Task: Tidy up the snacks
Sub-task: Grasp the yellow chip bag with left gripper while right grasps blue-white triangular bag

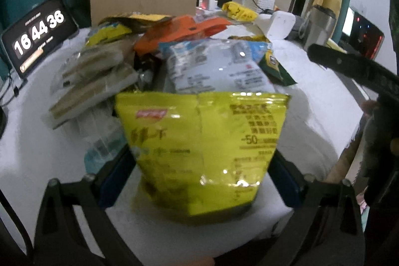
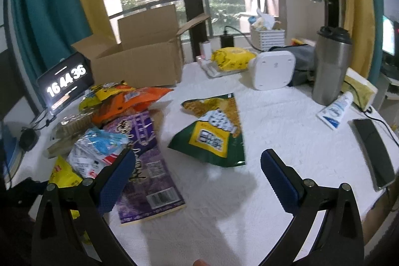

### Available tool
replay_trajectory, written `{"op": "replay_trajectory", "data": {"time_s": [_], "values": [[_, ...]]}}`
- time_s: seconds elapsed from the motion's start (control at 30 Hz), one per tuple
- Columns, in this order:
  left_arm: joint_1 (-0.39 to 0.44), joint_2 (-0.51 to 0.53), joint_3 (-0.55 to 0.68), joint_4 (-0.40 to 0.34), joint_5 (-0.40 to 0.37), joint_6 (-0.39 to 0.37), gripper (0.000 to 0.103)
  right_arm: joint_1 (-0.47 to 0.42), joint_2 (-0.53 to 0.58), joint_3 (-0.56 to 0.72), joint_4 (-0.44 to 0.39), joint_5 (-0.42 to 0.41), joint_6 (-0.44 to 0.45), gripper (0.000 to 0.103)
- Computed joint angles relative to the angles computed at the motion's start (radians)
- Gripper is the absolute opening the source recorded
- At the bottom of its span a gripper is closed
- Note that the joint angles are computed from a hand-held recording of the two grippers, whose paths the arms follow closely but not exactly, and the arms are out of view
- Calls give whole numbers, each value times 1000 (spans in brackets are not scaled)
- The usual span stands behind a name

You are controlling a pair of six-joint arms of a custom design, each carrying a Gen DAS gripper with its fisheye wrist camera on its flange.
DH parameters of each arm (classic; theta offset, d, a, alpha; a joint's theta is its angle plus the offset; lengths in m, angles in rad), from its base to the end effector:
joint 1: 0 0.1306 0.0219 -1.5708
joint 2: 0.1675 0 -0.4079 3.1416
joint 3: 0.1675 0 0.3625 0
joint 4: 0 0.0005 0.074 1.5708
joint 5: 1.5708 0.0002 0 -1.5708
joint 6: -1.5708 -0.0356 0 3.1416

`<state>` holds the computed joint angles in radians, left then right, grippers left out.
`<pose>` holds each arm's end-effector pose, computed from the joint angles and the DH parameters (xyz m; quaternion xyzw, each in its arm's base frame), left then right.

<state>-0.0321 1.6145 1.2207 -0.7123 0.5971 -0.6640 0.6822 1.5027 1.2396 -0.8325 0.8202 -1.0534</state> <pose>0.4874 -0.0362 0.2978 0.3809 0.8512 -0.2037 0.2981 0.3716 0.2677 0.3547 0.2567 0.8587 -0.0859 0.4352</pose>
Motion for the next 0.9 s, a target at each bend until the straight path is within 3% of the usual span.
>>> {"op": "replay_trajectory", "data": {"time_s": [0.13,0.2,0.47,0.83,0.9], "values": [[29,24,33,-40,56,-15,77,-1,24,22,41,-36,55,103],[45,21,37,-31,74,-13,75,2,51,49,53,-56,93,103],[115,40,71,42,110,47,74,-6,137,135,147,-197,194,103],[170,77,130,84,153,125,74,-28,240,242,125,-300,227,103],[173,82,142,87,153,137,74,-30,245,245,135,-315,234,95]]}}
